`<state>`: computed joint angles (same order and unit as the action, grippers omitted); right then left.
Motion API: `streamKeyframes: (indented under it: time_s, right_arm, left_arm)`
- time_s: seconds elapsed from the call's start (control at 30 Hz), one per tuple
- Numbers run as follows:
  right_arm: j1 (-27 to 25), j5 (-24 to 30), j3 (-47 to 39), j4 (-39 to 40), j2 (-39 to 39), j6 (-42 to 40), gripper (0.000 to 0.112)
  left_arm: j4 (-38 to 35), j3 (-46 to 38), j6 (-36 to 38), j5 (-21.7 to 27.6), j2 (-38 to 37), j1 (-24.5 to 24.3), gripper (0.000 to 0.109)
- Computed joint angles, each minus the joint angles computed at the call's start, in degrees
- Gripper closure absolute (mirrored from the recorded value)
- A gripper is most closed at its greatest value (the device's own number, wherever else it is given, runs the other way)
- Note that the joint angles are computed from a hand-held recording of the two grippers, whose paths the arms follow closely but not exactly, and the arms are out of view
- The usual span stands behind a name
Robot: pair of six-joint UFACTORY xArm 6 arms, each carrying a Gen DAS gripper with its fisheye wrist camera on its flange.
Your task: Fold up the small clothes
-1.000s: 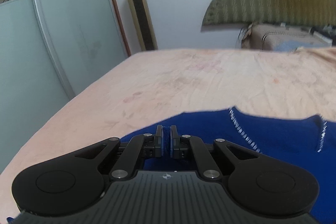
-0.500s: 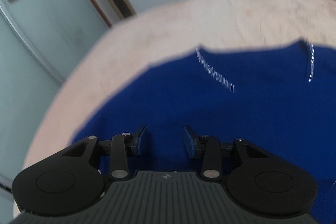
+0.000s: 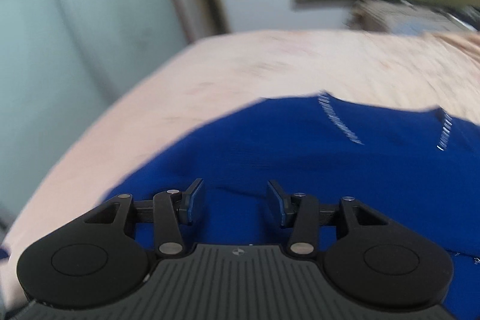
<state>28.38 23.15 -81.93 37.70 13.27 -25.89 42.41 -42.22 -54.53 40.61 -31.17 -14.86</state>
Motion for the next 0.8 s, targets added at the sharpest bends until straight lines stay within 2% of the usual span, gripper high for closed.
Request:
streamKeyframes:
  time_s: [0.07, 0.1, 0.17, 0.2, 0.4, 0.43, 0.47, 0.53, 0.6, 0.67, 0.8]
  right_arm:
    - [-0.04, 7.49, -0.33, 10.33, -1.55, -9.19, 0.06]
    - [-0.45, 12.08, -1.05, 13.19, -1.61, -11.08, 0.06]
    - [-0.96, 20.26, -3.26, 15.95, -0.4, -11.76, 0.06]
    - [-0.78, 22.57, -3.77, 16.29, 0.11, -11.87, 0.06]
    - [3.06, 24.15, -4.83, 10.71, 2.29, -10.1, 0.06]
    - [3.47, 24.73, -4.88, 10.21, 2.42, -9.77, 0.068]
    - [4.2, 24.76, -4.68, 8.82, 2.21, -9.56, 0.071]
    - [5.49, 23.97, -4.0, 6.87, 1.64, -10.5, 0.091]
    - [6.69, 23.31, -3.4, 4.88, 0.79, -10.73, 0.103]
    - [7.53, 22.29, -2.31, 5.44, -0.8, -12.44, 0.103]
    - [7.05, 24.62, -8.09, 10.08, 0.39, -15.16, 0.105]
  left_arm:
    - [1.44, 0.73, -2.06, 3.48, -1.62, 1.66, 0.006]
    - [1.61, 0.87, -2.92, 5.0, -2.13, 2.38, 0.006]
    - [1.71, 1.61, -4.91, 6.72, -3.58, 4.28, 0.006]
    - [1.57, 1.96, -5.79, 7.27, -4.36, 5.2, 0.006]
    - [3.28, 3.48, -8.13, 8.66, -8.23, 7.52, 0.006]
    - [3.7, 4.17, -7.89, 8.4, -8.97, 8.3, 0.006]
    - [3.89, 4.76, -7.54, 9.14, -10.4, 8.28, 0.006]
    - [4.9, 5.23, -7.98, 9.94, -11.02, 8.38, 0.006]
    - [4.69, 5.45, -8.02, 10.31, -11.23, 8.79, 0.006]
    - [4.51, 5.73, -8.85, 10.29, -11.69, 9.15, 0.006]
    - [4.33, 5.46, -11.62, 9.27, -11.21, 9.7, 0.006]
